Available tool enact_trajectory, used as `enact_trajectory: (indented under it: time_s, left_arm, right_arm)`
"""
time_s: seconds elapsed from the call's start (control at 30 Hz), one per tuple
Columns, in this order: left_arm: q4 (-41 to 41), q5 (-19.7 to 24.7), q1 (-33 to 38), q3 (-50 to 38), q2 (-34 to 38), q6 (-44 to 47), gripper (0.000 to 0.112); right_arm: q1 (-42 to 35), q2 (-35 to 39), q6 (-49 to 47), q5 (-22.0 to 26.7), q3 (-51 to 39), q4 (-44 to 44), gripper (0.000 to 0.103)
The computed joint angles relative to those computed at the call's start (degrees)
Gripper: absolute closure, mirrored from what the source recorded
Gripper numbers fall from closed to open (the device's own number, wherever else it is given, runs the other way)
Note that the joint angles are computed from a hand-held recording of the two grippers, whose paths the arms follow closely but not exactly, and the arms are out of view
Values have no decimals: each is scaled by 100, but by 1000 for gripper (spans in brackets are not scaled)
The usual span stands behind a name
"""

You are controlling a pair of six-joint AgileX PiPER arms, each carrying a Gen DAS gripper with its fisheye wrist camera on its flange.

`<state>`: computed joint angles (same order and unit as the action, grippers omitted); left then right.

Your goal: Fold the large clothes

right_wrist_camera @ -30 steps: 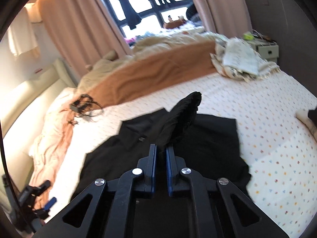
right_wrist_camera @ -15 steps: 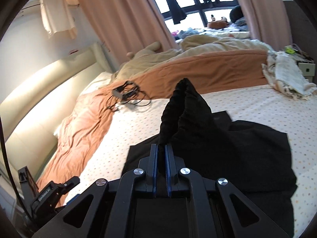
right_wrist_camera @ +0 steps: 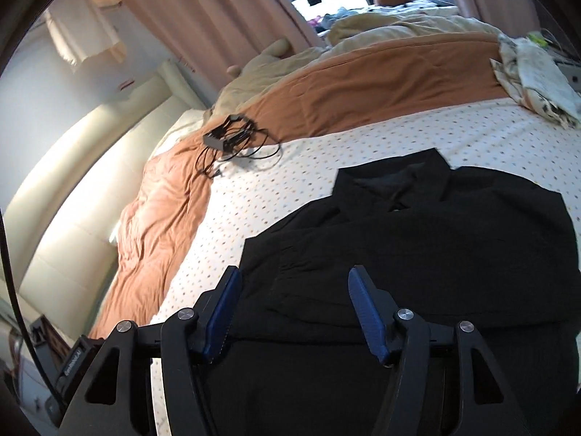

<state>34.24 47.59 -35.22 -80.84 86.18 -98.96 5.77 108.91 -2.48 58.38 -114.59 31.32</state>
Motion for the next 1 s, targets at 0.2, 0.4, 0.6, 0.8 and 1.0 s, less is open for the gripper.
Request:
enact_trajectory:
  time_s: [0.2,0.4,0.6,0.8,1.0]
  left_arm:
    - [157,360,-387,-618,340,281,28]
    - [335,762,-736,-1280,709,646,28]
    - [340,1045,-980,-1733,974,1027,28]
    - [410,1337,-1405,-1976,1073,1247,28]
    - [504,1502,-2109,-1687,817,1352,28]
  right_arm:
    - [-763,-492,-166,-75,815,298,30]
    - [-1660,-912,-574,81,1395,621,6]
    - [-2460,-1106,-1066,378,1563,835,5]
    - [-3326,-1427,-1615,641,2276,1358,5]
    - [-4258,-1859,-2214,1018,2955,1830,0]
